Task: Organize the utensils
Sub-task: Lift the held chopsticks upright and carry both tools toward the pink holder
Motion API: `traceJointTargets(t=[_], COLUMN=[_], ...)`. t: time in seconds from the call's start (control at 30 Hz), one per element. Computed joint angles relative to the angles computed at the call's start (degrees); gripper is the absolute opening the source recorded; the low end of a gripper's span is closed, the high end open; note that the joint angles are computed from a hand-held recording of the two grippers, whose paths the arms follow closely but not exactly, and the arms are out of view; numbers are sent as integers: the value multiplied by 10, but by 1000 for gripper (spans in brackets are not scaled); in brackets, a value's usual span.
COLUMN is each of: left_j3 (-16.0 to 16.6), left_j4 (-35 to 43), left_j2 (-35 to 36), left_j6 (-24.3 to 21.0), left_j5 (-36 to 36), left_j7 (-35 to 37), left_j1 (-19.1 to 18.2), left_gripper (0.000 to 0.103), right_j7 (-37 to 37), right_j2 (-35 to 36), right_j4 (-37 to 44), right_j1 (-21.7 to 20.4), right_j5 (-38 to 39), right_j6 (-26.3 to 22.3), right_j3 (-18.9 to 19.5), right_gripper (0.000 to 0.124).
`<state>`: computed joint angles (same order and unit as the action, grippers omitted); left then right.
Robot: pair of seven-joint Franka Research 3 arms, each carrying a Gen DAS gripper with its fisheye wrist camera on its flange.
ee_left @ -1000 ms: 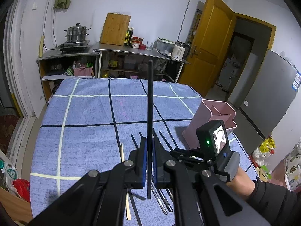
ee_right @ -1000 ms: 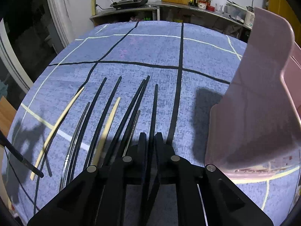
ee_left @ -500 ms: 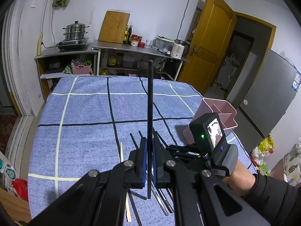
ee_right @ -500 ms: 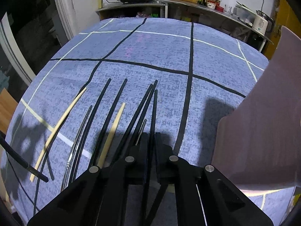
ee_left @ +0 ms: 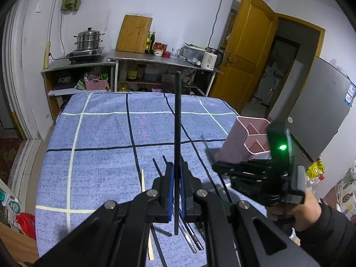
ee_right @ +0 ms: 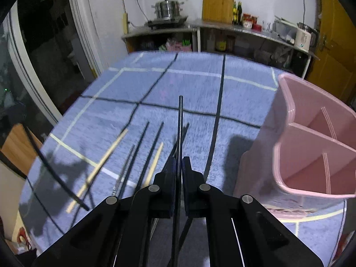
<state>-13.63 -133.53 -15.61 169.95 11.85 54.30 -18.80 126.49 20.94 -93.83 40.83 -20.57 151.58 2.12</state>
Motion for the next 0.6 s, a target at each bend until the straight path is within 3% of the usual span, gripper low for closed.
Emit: traceJointTargets(t=[0.3,0.6], left_j3=[-8,-13], left_j4=[9,27], left_j2=[-2,10], left_j6=[-5,-10], left_j5=[10,12], left_j7=[-6,3], left_j1=[-2,-13], left_gripper=[6,6], right_j7=[81,134], right_j2=[-89,-137], right_j4=[-88,-136], right_j1=[-4,-36], right_j5=[-67,-114], right_j6=[68,89], right_j3=[-1,26], right_gripper=[6,6])
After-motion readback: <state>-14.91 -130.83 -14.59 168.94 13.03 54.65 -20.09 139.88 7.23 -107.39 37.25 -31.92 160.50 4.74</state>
